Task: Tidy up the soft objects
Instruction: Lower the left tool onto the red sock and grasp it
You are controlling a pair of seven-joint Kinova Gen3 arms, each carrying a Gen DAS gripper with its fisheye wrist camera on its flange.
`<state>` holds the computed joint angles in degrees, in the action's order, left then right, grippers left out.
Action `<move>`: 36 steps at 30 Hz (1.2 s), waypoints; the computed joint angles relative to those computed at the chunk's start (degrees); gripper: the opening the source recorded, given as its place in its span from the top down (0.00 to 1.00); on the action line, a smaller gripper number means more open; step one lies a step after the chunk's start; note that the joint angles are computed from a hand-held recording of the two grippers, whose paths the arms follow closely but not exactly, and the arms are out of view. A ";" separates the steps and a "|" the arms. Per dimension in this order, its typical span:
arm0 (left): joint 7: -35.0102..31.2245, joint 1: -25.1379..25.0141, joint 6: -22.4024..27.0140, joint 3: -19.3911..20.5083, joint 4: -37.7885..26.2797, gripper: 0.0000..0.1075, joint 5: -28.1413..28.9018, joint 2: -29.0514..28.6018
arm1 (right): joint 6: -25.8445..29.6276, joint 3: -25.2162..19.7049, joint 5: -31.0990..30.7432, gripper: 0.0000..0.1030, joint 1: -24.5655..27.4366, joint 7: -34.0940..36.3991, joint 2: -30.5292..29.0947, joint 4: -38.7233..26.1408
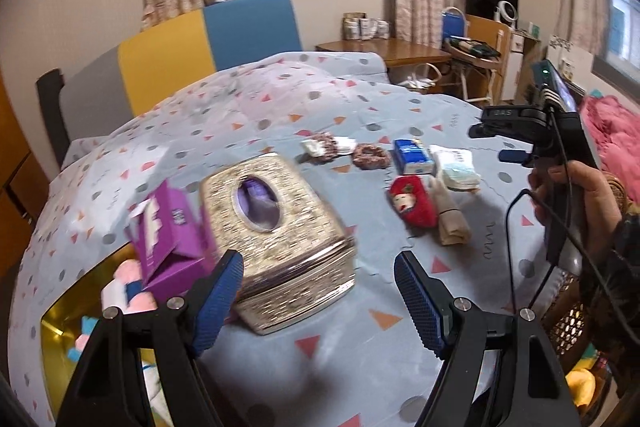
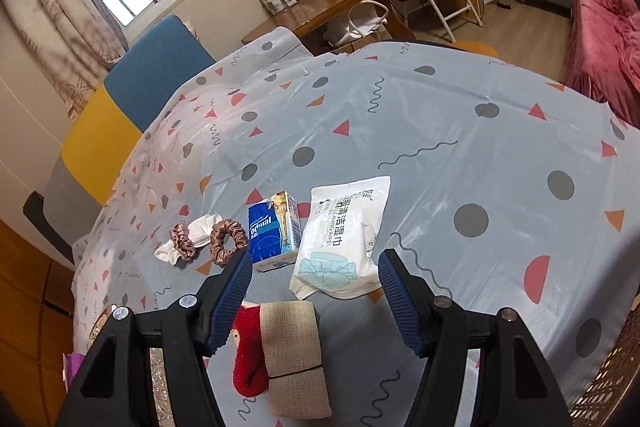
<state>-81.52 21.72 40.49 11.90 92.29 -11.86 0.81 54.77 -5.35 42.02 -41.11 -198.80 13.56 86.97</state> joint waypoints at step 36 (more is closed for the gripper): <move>-0.79 10.59 23.82 -4.29 -42.63 0.59 11.46 38.69 | -13.78 -0.70 -2.84 0.35 4.58 -4.08 -3.38 7.48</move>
